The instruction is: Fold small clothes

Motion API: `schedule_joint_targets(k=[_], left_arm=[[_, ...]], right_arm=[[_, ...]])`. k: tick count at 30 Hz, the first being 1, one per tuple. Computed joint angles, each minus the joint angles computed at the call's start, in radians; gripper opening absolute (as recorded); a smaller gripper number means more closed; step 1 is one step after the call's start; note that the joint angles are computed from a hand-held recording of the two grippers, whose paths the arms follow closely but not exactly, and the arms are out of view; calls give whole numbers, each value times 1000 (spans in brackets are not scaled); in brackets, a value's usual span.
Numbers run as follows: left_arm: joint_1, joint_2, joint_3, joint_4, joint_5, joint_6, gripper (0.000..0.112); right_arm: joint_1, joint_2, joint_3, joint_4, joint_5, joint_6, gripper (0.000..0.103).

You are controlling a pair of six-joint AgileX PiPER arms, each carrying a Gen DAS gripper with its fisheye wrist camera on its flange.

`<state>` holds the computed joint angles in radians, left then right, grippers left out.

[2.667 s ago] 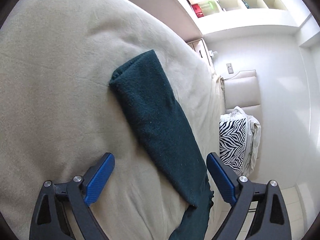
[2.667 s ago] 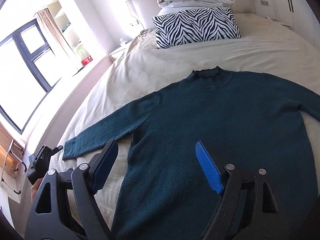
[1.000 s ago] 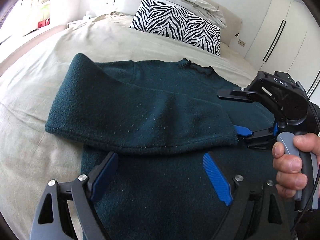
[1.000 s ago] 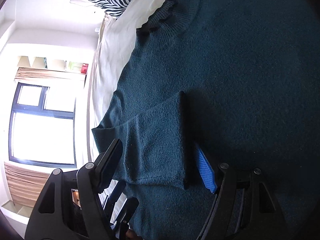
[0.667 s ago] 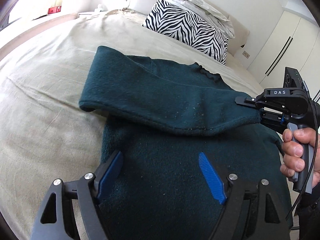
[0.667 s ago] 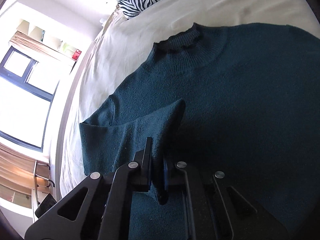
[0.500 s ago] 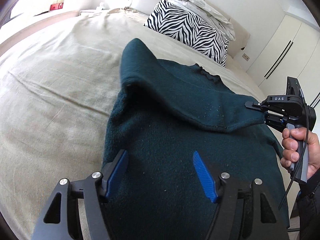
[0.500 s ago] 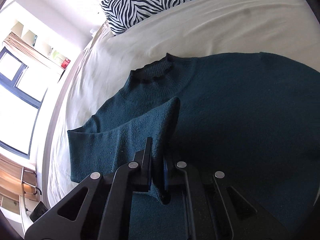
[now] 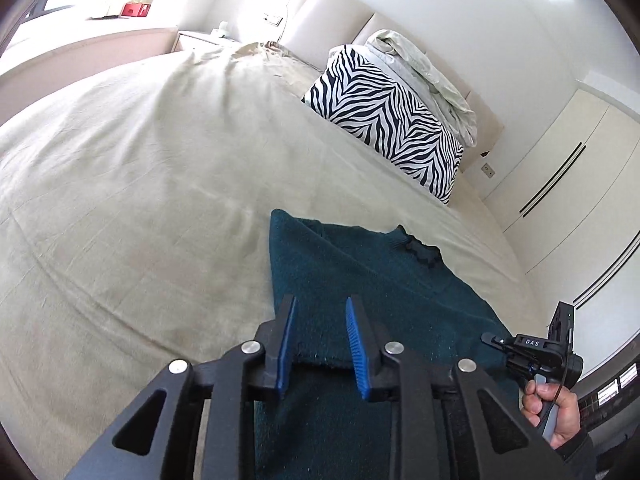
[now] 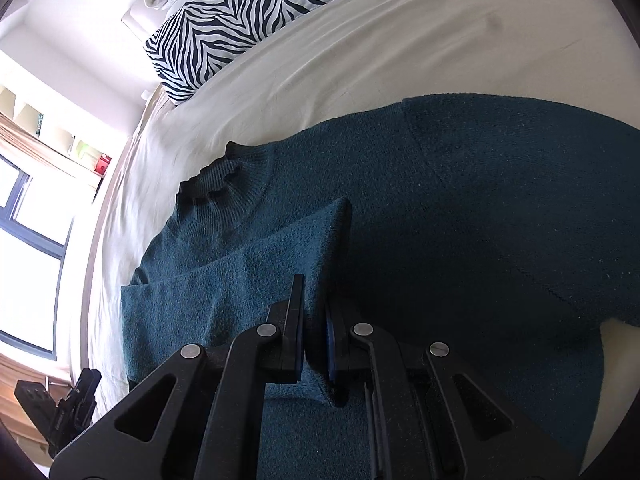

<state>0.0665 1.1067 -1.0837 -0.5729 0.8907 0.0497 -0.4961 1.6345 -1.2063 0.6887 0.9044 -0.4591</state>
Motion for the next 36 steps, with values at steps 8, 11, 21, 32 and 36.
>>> schedule_joint_targets(k=[8,11,21,32,36], left_arm=[[-36,406,-250,-33,10,98,21],[-41,520,-259,-18,-29,122,8],[15,289,-77,-187,5,247,20],[-82,220,31,-48,-34,207,14],[-136,133,22,45,-1,72,37]], right_arm=[[-58,64,4,96,43,-76,8],[-88,96,-6,134,80,-101,9],[-148,-30,39,214,115,-110,32],[-231,-32,200,350,160,-277,58],[-426,-79,216,315,212,-309,59]])
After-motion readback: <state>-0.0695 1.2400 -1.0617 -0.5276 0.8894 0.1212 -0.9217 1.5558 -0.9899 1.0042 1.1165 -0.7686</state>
